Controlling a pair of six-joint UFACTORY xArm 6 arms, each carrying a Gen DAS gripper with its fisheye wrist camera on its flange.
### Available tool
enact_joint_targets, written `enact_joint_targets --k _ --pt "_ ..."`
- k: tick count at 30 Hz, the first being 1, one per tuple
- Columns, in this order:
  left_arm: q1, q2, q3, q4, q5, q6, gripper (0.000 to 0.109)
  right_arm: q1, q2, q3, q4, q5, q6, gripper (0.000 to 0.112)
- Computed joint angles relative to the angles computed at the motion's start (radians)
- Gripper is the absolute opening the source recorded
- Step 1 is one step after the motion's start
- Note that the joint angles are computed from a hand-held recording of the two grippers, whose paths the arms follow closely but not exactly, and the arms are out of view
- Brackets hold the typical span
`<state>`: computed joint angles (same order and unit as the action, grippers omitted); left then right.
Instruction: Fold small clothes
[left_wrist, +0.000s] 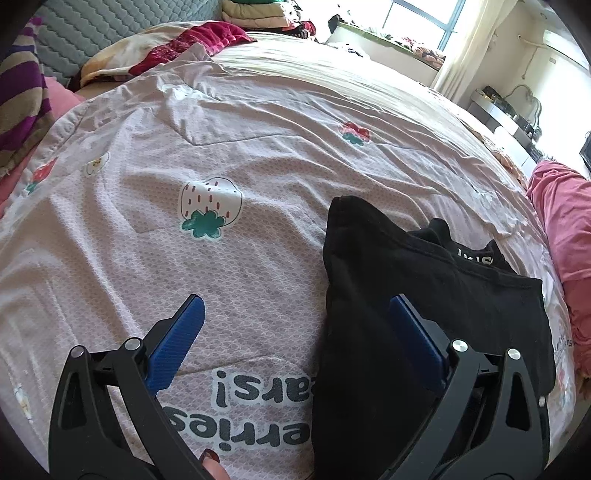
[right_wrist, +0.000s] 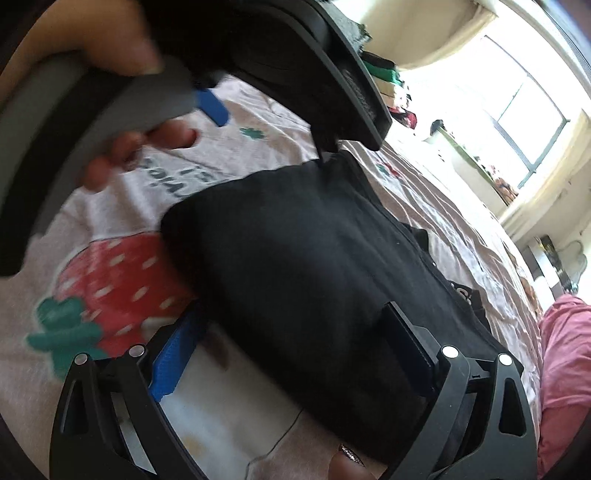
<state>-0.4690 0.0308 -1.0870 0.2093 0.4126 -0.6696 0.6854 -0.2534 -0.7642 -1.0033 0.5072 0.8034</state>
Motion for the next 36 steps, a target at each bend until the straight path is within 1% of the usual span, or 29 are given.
enact_joint_targets --k 3,4,5,6,7,8,9,10,11,14,17,18,20,22,23,24,25,26,27,28,29,31,36 --pt "0.000 0.008 -0.002 -0.038 -0.002 0.025 0.093 -0.012 0.020 -0.019 -0.049 0.010 0.047 0.093" --pt "0.001 0.010 -0.003 -0.056 -0.005 0.037 0.093 -0.011 0.019 -0.021 -0.068 0.016 0.066 0.082" --pt "0.001 0.014 -0.004 -0.091 -0.009 0.062 0.093 -0.014 0.019 -0.021 -0.082 0.020 0.077 0.068" --pt "0.000 0.019 -0.006 -0.125 -0.013 0.087 0.093 -0.023 0.017 -0.019 -0.078 0.006 0.074 0.066" --pt "-0.001 0.024 -0.009 -0.170 -0.018 0.119 0.093 -0.035 0.007 -0.008 -0.080 -0.022 0.080 0.060" --pt "-0.002 0.029 -0.011 -0.225 -0.024 0.159 0.093 -0.045 -0.006 0.005 -0.085 -0.049 0.085 0.050" --pt "-0.006 0.038 -0.020 -0.312 -0.026 0.228 0.093 -0.043 -0.018 0.014 -0.099 -0.062 0.102 0.046" --pt "-0.008 0.043 -0.028 -0.362 -0.025 0.268 0.093 -0.050 -0.040 0.028 -0.129 -0.079 0.132 0.038" --pt "-0.011 0.048 -0.036 -0.397 -0.023 0.296 0.093 -0.054 -0.053 0.037 -0.139 -0.089 0.144 0.028" --pt "-0.019 0.072 -0.078 -0.503 0.007 0.388 0.093 -0.081 -0.098 0.064 -0.160 -0.129 0.187 0.021" --pt "-0.028 0.091 -0.107 -0.591 0.022 0.454 0.093 -0.120 -0.145 0.093 -0.170 -0.173 0.224 0.019" --pt "-0.030 0.106 -0.128 -0.632 0.044 0.486 0.093 -0.131 -0.161 0.103 -0.177 -0.184 0.235 0.019" --pt "-0.034 0.126 -0.152 -0.669 0.065 0.503 0.093 -0.150 -0.199 0.122 -0.186 -0.195 0.260 0.018" --pt "-0.043 0.138 -0.162 -0.788 0.062 0.572 0.092 -0.168 -0.234 0.145 -0.146 -0.216 0.243 0.018" --pt "-0.047 0.143 -0.169 -0.881 0.059 0.625 0.090 -0.179 -0.245 0.152 -0.127 -0.226 0.232 0.018" --pt "-0.052 0.147 -0.176 -0.933 0.060 0.651 0.078 -0.180 -0.261 0.162 -0.121 -0.225 0.235 0.018" --pt "-0.057 0.151 -0.184 -0.968 0.064 0.667 0.064 -0.195 -0.275 0.171 -0.111 -0.236 0.231 0.018" --pt "-0.062 0.154 -0.193 -1.005 0.070 0.689 0.058 -0.203 -0.285 0.180 -0.105 -0.242 0.233 0.017" --pt "-0.070 0.156 -0.204 -1.036 0.073 0.704 0.045 -0.213 -0.304 0.194 -0.074 -0.252 0.218 0.017" --pt "-0.079 0.157 -0.215 -1.041 0.076 0.705 0.039 -0.218 -0.313 0.203 -0.057 -0.259 0.211 0.017" --pt "-0.091 0.159 -0.229 -1.020 0.076 0.689 0.031 -0.227 -0.323 0.211 -0.047 -0.265 0.210 0.017" --pt "-0.113 0.162 -0.250 -0.948 0.068 0.638 0.024 -0.256 -0.348 0.234 -0.015 -0.289 0.198 0.017" --pt "-0.164 0.179 -0.322 -0.751 0.080 0.504 0.021 -0.301 -0.437 0.308 0.144 -0.327 0.129 0.017"
